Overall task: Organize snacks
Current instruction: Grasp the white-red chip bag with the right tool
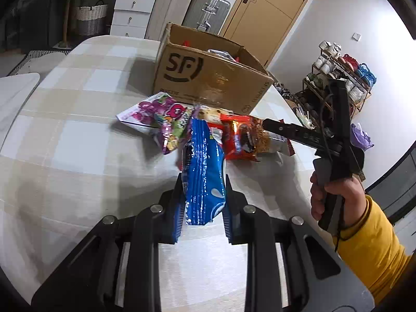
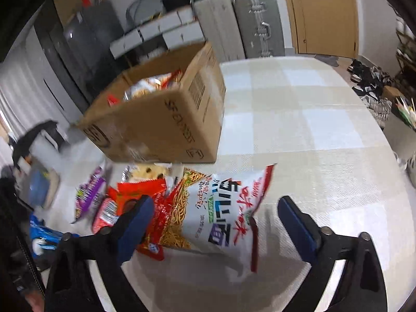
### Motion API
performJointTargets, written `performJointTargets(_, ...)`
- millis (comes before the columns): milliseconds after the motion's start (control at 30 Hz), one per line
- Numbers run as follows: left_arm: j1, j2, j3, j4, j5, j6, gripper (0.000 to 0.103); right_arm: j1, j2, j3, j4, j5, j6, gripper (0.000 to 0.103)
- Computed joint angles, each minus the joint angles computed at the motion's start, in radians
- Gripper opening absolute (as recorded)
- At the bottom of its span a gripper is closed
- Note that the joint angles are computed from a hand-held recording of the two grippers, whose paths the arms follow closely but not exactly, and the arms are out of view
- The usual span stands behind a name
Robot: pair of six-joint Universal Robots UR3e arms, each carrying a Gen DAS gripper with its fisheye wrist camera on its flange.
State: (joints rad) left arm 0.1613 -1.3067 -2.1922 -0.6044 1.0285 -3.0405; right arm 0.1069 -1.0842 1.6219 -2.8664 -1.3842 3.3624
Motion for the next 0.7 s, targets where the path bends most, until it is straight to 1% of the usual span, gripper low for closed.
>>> performJointTargets(33, 0.006, -0.006, -0.003, 0.002, -0.005, 0.003, 0.021, -0.002, 0.014, -0.012, 0.003, 0.009, 0.0, 0.083)
performJointTargets(100, 0.028, 0.003, -0.012, -0.016, -0.018, 0.017, 0.021, 0.004, 0.04, -0.045, 0.039, 0.007, 0.002, 0.078)
performJointTargets(133, 0.034, 0.008, -0.016, -0.023, -0.021, 0.019, 0.021, 0.007, 0.048, -0.051, 0.048, 0.002, 0.002, 0.073)
performJointTargets(200, 0.054, 0.019, -0.022, -0.044, -0.036, 0.031, 0.021, 0.005, 0.045, -0.027, 0.023, 0.012, -0.002, 0.069)
performJointTargets(333, 0.07, 0.037, -0.029, -0.066, -0.045, 0.043, 0.021, -0.01, 0.011, 0.03, -0.004, 0.049, -0.02, 0.056)
performJointTargets(400, 0.072, 0.057, -0.032, -0.08, -0.047, 0.046, 0.021, -0.022, -0.019, 0.077, -0.035, 0.07, -0.017, 0.055)
performJointTargets(533, 0.079, 0.108, -0.035, -0.113, -0.049, 0.052, 0.021, -0.029, -0.087, 0.175, -0.093, 0.076, -0.01, 0.054)
performJointTargets(700, 0.087, 0.196, -0.036, -0.181, -0.051, 0.068, 0.021, -0.058, -0.234, 0.338, -0.201, 0.111, 0.031, 0.054)
